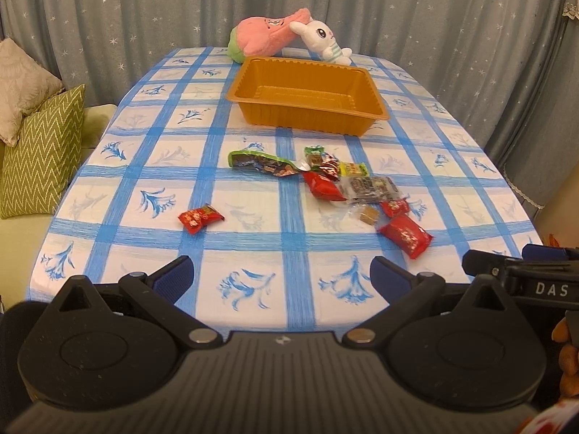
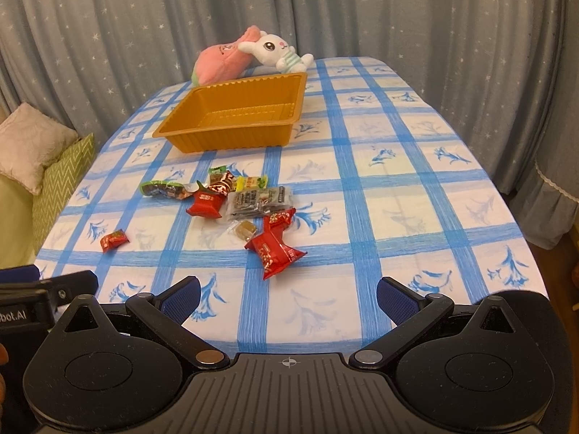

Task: Organize snacks
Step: 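Grasp the small red candy packet with the left tool while the right tool grasps the large red snack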

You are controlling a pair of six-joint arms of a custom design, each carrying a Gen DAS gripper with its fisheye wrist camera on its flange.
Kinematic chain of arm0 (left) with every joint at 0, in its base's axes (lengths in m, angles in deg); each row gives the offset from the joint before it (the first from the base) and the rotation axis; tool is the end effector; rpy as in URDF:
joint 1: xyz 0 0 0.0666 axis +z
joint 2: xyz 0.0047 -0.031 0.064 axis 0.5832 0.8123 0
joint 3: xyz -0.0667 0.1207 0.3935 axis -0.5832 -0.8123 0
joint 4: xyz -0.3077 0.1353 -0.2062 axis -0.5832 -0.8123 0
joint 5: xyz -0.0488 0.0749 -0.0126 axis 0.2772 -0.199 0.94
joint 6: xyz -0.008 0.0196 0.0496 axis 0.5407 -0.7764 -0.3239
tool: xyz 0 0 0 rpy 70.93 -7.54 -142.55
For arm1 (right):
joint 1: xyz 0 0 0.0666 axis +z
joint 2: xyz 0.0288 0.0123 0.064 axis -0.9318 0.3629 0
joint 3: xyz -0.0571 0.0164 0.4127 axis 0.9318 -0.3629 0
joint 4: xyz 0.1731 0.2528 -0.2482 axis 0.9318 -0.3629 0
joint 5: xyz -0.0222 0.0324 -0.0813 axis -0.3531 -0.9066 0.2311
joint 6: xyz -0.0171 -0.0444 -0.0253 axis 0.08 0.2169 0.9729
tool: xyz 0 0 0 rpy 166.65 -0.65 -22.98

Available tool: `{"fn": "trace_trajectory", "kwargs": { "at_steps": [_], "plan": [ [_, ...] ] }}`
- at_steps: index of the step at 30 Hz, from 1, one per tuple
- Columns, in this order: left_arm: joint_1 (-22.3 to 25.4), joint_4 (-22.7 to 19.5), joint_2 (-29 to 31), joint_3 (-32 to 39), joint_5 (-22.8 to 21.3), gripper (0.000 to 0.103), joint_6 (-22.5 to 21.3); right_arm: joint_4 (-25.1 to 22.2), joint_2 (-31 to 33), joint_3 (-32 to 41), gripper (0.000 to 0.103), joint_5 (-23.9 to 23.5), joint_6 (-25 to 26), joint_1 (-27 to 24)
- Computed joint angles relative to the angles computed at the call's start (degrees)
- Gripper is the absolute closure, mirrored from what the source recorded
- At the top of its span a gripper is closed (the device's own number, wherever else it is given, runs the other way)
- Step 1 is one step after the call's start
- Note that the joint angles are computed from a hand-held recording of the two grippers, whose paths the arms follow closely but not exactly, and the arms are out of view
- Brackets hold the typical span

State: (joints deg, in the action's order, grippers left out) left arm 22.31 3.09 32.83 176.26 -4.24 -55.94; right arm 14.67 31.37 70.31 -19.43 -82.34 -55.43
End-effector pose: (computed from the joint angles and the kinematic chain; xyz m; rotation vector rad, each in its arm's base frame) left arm 0.5683 -0.1214 0.4125 -0.5588 2.3445 0.1325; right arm 0.6685 0.1696 0.3981 -0.5511 2.3647 0.4664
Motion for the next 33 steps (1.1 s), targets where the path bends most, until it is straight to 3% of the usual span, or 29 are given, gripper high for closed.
{"fn": "trace_trajectory", "kwargs": {
  "at_steps": [5, 12, 15, 21, 29, 33],
  "plan": [
    [2.9, 1.2, 1.2, 0.4, 1.1, 0.0, -4.7, 0.9, 2.6, 2.4, 0.001, -1.7, 2.0, 0.6],
    [7.2, 3.3, 3.9, 2.2, 5.0, 0.006, -14.8, 1.6, 8.3, 8.3, 0.001, -3.3, 6.0, 1.3],
    [9.1, 3.5, 5.4, 3.2, 8.5, 0.007, -18.5, -0.3, 11.3, 12.0, 0.017, -3.5, 8.8, 1.7],
    [12.3, 4.3, 7.8, 3.9, 14.9, 0.011, -26.9, -2.6, 15.2, 16.2, 0.027, -2.9, 11.8, 2.4],
    [15.2, 1.4, 11.9, 6.7, 19.2, 0.027, -38.8, -5.9, 17.9, 19.4, 0.041, -3.5, 12.7, 2.5],
    [16.1, 0.2, 13.2, 8.0, 20.1, 0.042, -40.9, -6.9, 18.5, 20.4, 0.045, -3.7, 12.7, 2.5]
  ]
}}
